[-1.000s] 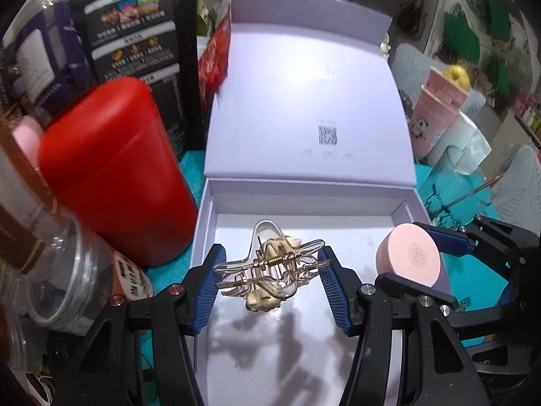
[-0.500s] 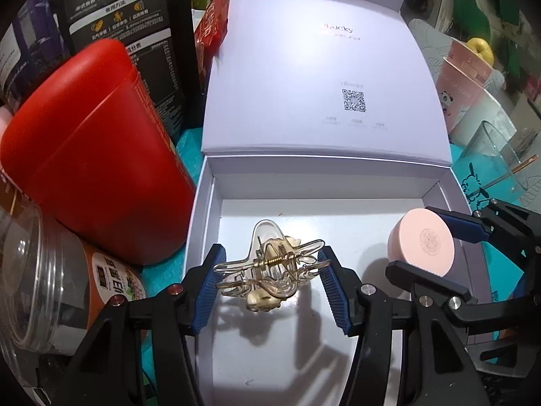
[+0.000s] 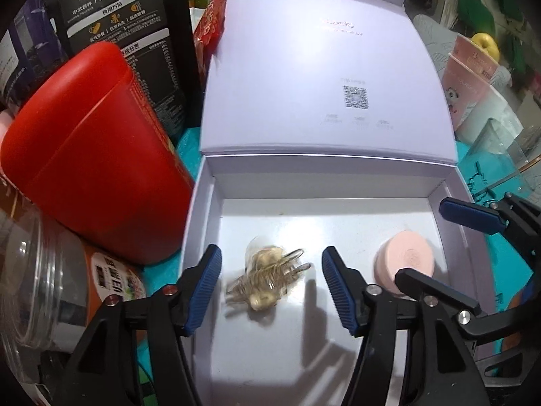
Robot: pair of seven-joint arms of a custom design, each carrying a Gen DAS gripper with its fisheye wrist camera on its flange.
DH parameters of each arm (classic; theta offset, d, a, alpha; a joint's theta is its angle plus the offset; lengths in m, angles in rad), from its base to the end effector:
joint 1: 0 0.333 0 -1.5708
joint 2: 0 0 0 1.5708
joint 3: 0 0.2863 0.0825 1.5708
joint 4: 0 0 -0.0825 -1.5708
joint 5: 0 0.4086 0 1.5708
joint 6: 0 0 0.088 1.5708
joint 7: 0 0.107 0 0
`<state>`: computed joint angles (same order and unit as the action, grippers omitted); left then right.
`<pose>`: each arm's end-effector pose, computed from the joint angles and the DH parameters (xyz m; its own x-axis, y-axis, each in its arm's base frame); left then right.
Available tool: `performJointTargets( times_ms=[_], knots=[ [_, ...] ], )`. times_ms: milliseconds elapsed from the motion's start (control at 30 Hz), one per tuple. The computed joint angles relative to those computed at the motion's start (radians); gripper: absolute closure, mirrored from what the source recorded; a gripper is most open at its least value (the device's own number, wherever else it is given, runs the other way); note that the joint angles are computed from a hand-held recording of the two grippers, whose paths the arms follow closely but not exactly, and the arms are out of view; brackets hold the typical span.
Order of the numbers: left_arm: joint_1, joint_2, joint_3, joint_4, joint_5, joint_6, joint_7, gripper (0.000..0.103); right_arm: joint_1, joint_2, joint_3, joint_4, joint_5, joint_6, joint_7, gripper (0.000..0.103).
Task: Organize rigid objects
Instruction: 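Lower both items onto the box floor and open both grippers, then withdraw both grippers from the box back over the table items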
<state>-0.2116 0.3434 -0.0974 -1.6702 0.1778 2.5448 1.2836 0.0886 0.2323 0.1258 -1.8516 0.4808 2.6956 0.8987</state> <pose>0.6764 -0.2108 0.4275 -0.1321 -0.9910 0.0194 -0.8502 0.1032 -0.5162 0.6630 0.1236 0.4243 0.4938 -0.8687 -0.0402 -0.6817 -0.3579 -0.6381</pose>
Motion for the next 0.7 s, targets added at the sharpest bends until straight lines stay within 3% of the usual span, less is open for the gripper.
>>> performJointTargets(
  times_ms=[700],
  knots=[
    [-0.004,-0.2,-0.018,-0.176,0.127,0.103,-0.126,0.034,0.046,-0.178,-0.047,-0.143,0.086,0.059,-0.039,0.032]
  ],
)
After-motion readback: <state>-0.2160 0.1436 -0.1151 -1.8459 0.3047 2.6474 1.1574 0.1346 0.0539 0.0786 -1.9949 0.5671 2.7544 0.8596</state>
